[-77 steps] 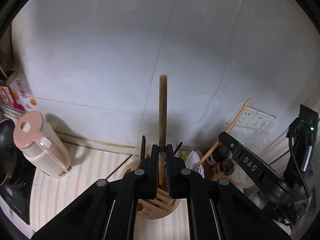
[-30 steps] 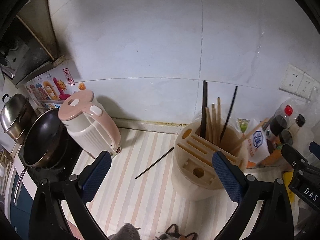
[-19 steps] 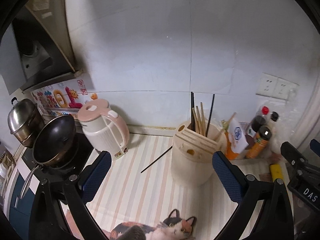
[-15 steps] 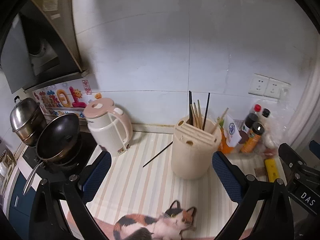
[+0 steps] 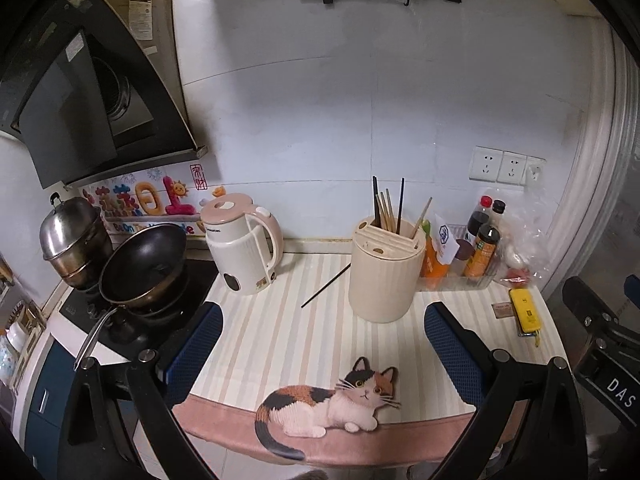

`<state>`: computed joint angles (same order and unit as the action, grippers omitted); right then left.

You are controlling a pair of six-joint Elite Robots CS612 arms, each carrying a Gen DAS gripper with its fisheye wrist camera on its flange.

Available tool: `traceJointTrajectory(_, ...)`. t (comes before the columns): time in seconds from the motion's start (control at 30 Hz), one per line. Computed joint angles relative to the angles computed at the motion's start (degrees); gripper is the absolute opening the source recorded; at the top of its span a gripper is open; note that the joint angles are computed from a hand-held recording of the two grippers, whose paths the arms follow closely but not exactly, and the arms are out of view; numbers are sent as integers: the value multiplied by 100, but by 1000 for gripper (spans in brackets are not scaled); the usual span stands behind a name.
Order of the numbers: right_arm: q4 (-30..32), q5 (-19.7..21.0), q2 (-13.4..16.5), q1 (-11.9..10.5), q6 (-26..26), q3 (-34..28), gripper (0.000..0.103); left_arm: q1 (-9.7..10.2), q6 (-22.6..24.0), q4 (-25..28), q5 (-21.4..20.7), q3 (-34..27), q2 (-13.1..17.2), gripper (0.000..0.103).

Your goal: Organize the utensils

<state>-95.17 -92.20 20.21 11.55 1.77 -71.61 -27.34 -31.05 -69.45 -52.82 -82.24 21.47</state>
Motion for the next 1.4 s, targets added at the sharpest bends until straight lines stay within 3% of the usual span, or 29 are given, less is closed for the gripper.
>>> traceJointTrajectory(0.23, 168, 119, -8, -37, -110, -140, 103, -63, -246, 179, 125, -40, -33, 103)
traceJointTrajectory(0.77, 95, 334, -201, -93, -401, 247, 103, -99, -654, 393, 312, 173, -131, 103)
traceJointTrajectory(1.4, 46, 358, -288, -70, -410, 519, 103, -61, -599, 334, 364, 323, -169, 103)
